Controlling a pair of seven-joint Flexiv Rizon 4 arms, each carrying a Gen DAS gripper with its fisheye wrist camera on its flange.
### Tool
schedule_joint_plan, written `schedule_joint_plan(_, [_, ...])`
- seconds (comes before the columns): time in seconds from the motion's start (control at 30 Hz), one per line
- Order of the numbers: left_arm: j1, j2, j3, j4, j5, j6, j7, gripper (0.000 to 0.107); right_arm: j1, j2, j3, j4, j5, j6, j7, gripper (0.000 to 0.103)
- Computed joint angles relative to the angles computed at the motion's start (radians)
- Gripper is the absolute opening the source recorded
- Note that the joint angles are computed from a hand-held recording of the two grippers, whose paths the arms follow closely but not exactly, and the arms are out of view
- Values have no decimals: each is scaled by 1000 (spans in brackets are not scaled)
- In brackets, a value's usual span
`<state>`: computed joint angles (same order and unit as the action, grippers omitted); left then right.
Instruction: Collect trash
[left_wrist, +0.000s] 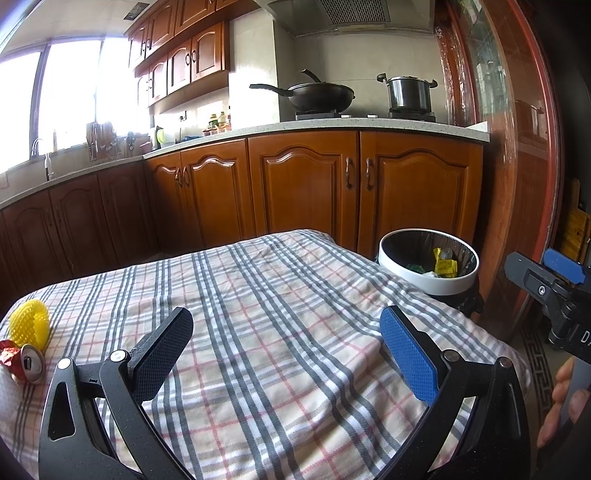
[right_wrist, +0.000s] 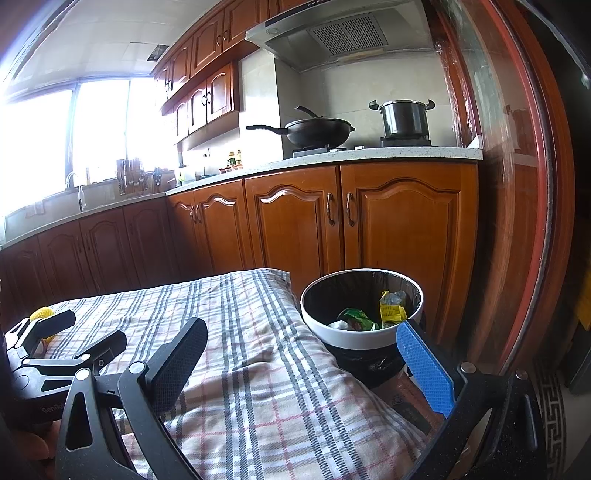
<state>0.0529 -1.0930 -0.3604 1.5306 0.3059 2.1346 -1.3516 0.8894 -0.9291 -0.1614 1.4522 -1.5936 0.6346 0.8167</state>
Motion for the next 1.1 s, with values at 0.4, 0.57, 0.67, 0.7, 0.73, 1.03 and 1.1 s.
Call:
schedule_joint_plan(0.4, [-2, -5, -2, -10, -1, -11, 3, 103, -6, -1, 0, 0, -2, 11, 2, 103])
schedule_joint_plan(0.57, [1, -7, -6, -11, -1, -16, 7, 103, -10, -5, -1, -2, -4, 21, 6, 103])
schedule_joint_plan(0.67, [6, -11, -13, -16, 2, -22, 9, 103, -11, -5, -2, -2, -5, 23, 8, 103])
schedule_joint_plan(0.7, [6, -11, -14, -15, 2, -21, 10, 103, -10, -5, -2, -2, -4, 22, 6, 103])
schedule_joint_plan(0.73, [7, -11, -15, -15, 3, -23, 10, 103, -11, -6, -2, -3, -4, 23, 7, 103])
schedule_joint_plan(1.03, [24, -22, -42, -29, 5, -58, 23, 103, -21, -19, -6, -22, 2, 52, 5, 103])
schedule_joint_plan(1.1, [29, -25, -49, -33, 1, -71, 27, 103, -22, -22, -9, -27, 4, 62, 4, 103])
